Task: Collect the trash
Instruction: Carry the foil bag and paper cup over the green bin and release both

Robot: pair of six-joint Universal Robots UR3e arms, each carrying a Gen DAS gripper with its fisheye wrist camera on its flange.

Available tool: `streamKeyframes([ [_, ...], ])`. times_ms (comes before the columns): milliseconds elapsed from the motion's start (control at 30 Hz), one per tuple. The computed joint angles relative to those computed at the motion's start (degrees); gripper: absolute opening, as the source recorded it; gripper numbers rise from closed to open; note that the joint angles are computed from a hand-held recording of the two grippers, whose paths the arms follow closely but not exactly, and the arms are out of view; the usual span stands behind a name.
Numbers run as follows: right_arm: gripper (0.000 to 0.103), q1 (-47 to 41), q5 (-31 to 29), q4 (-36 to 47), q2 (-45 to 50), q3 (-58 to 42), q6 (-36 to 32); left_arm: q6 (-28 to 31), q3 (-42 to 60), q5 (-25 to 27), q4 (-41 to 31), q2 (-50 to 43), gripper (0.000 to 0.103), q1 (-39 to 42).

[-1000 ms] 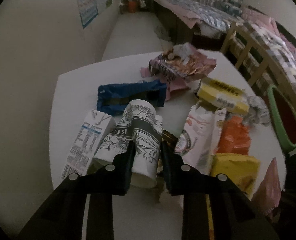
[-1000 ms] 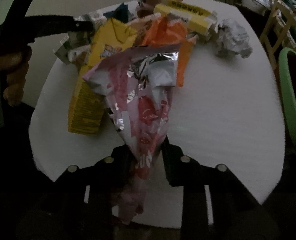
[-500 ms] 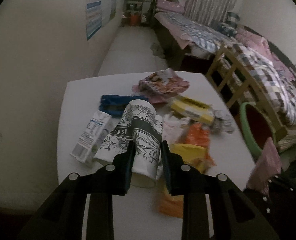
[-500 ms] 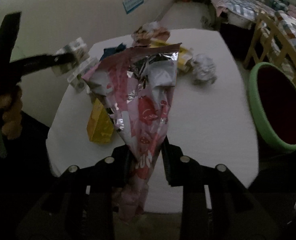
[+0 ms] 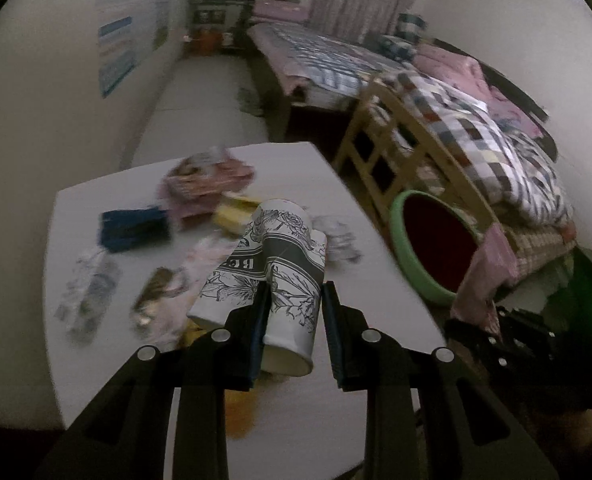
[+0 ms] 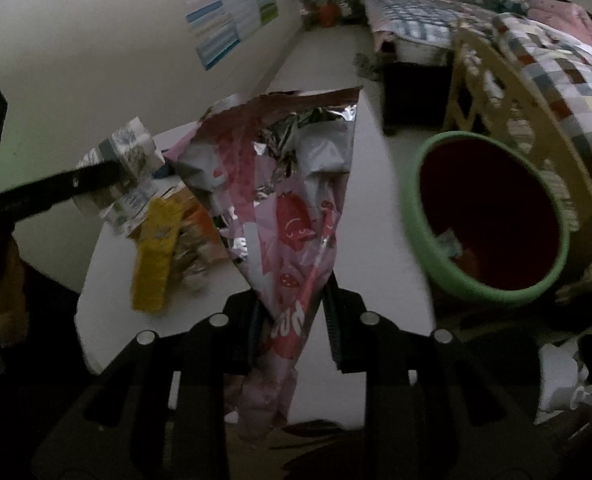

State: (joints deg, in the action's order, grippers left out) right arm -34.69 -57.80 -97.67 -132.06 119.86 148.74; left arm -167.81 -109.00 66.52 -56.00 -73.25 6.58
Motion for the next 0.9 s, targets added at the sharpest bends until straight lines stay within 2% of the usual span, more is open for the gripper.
streamKeyframes([
  [167,0.027,-10.59,1.85,4.42,-0.06,-1.7,-7.39,-6.19,6.05,1.31,5.02,-9.43,0.024,-10.04],
  [367,0.027,-20.0,3.27,4.39,3.48,-3.39,-12.48,-11.47,16.46,1.69,8.37,-21.09,0.024,-19.79],
  [633,0.027,-22.59,1.9,-6.56,14.59,-5.0,-10.67,-16.01,35.06,1.02,6.48,-36.47,0.024,-27.73],
  [900,0.027,-22.66,0.44,-13.23,24.23,-6.84,-8.89,-19.12,57.71,0.88,-0.19,-52.91,0.024,-33.49],
])
